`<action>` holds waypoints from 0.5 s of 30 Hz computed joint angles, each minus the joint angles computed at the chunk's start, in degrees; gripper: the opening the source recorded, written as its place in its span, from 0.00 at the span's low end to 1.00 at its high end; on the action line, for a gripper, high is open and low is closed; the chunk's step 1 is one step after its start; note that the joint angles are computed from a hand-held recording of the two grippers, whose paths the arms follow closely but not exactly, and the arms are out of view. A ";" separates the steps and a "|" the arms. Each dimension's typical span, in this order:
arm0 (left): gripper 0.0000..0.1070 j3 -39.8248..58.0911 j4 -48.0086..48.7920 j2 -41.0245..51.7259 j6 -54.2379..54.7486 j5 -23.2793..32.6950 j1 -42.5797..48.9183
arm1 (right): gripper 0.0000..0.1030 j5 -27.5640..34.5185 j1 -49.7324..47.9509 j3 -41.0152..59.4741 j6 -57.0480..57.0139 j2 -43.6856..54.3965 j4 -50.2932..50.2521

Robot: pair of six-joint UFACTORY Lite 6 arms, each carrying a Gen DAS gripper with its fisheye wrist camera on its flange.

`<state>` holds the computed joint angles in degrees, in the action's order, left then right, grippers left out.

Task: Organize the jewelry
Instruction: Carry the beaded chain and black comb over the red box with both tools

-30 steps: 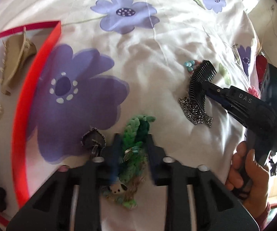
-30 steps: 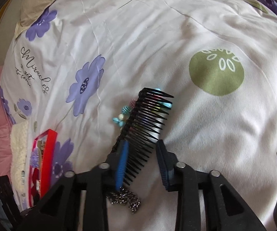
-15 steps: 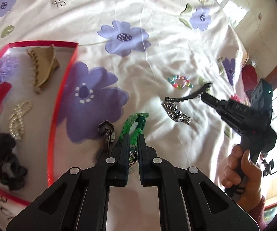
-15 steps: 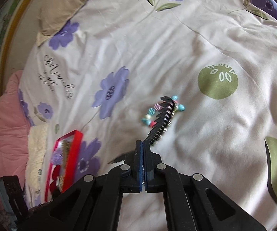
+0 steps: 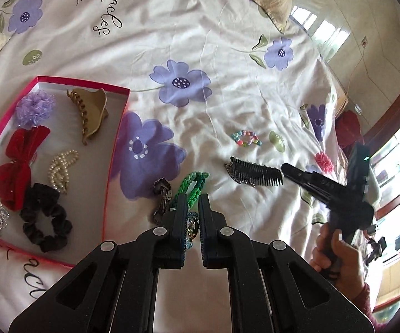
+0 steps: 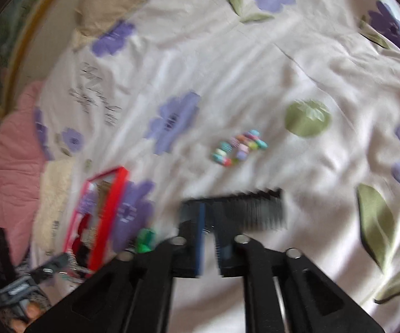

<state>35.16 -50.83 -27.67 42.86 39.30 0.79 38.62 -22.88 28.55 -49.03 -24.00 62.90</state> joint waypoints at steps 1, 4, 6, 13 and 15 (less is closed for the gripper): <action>0.06 -0.08 -0.03 -0.34 0.08 0.35 0.44 | 0.50 -1.09 -1.23 -0.86 -0.37 0.28 0.12; 0.06 -0.25 -0.25 -1.19 0.57 1.59 1.65 | 0.55 -5.17 -4.98 -2.05 -0.71 2.66 -0.12; 0.06 -0.06 -0.39 -1.54 0.67 2.16 2.10 | 0.55 -5.23 -6.88 -0.90 -4.97 7.65 3.47; 0.06 1.92 -0.27 -2.70 0.82 4.25 4.20 | 0.14 -3.12 -6.70 2.66 -14.20 19.06 11.39; 0.06 2.03 -0.61 -2.81 1.39 4.79 5.47 | 0.11 -1.54 -7.21 1.29 -13.67 16.16 10.60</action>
